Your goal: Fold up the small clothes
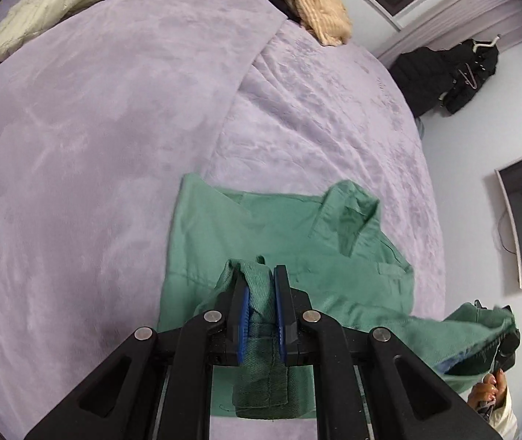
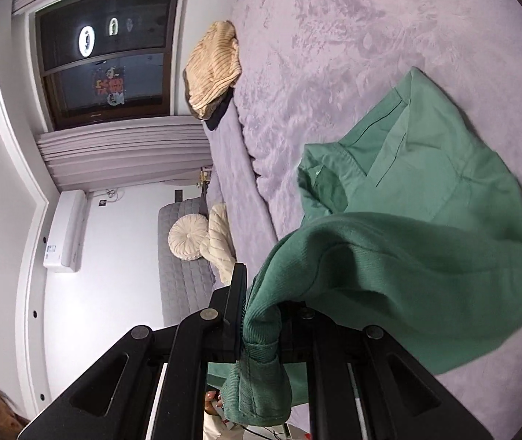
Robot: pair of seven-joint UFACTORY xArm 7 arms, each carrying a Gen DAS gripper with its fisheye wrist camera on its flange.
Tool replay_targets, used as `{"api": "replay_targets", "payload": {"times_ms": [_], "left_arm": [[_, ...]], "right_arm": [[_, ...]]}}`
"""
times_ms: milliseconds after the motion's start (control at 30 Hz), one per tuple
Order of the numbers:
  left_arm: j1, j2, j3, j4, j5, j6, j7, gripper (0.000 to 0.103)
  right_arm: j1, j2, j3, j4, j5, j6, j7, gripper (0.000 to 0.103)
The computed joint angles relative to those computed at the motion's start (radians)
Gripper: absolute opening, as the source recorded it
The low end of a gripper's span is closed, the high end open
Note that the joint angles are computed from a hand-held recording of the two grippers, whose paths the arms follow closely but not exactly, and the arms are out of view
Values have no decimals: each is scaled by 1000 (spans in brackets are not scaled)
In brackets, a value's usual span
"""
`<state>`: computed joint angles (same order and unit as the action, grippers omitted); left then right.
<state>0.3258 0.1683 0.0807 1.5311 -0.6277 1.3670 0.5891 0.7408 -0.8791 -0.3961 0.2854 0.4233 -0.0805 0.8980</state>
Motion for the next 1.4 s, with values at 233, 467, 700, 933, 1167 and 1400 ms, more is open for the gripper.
{"api": "replay_targets", "payload": {"times_ms": [233,467,700,933,1167,1400], "left_arm": [[-100,141,-46,30,182,-205,-122,14],[-98,157,-65,46,256,-193,-145,18],[-97,61,-47,11,275,-334,-88,103],[-167,103,-71,-35,411,-385,6,103],[-217,191,-93,22,420,-389,-97,36],[-231,306,-48,108,523,-404,-260,36]], "right_arm": [[317,184,-534,160,0,55,-189,15],[360,363,-643,320,21,328,-283,46],[48,392,-368,404,-167,576,-328,66],[-70,640,-208,607,-392,842,-493,67],[-139,760,-177,655,-251,829,-591,4],[-289,724,-129,580,-276,811,-504,4]]}}
